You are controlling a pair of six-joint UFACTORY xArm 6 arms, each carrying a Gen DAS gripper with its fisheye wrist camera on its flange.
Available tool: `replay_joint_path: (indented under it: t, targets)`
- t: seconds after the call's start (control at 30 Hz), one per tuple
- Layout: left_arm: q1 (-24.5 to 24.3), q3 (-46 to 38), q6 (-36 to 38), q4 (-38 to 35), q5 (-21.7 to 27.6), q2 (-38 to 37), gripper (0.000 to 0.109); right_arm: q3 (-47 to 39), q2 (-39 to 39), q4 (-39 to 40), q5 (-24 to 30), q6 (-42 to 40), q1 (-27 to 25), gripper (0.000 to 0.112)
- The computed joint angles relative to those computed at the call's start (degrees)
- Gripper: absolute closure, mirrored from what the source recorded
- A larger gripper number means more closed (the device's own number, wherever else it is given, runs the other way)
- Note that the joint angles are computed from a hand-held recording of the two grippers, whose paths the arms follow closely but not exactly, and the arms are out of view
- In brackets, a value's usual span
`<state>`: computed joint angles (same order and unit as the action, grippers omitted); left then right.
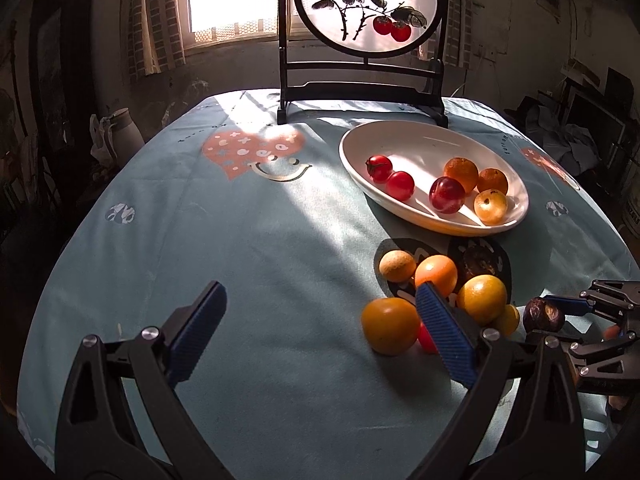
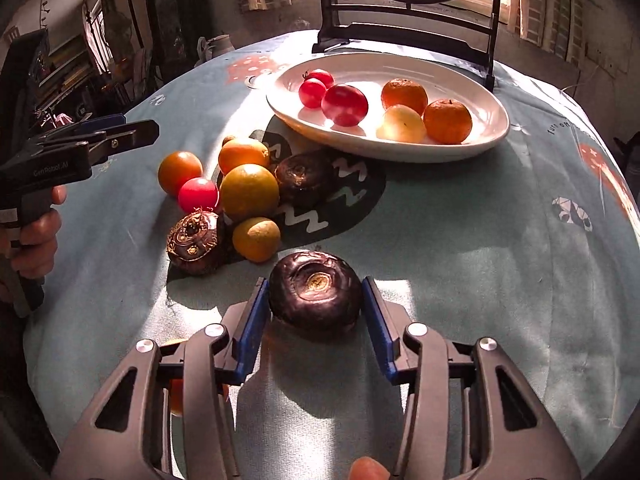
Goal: Organize fruits
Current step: 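Grasp the dark brown round fruit with the right gripper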
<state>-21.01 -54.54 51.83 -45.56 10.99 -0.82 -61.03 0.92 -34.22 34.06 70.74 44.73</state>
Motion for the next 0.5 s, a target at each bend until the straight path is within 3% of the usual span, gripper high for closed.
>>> replay_joint_path:
  t: [0.17,0.23,0.33,0.5]
  targets:
    - [0.11,-0.19,4.05,-3.53,2.88,-0.69,0.011,1.94,-1.39,0.23,-2.95,1.67,-0.84,0.067]
    - [0.44,-0.31,9.22,-7.14,7.56,-1.76,0.011,4.22,-3.4,-1.43,-6.21,5.51,-2.06,0.067]
    - [0.29,1.18,20.09,-12.6,15.66,-4.75,0.011,5.85,-6.2,-7.68,-5.28,13.53,-2.5,0.067]
    - [-2.29,6.33,32.28,-13.98,21.87,-9.98,0.012,7.34,-8.3,-10.5,-4.15,18.51,-2.95,0.067]
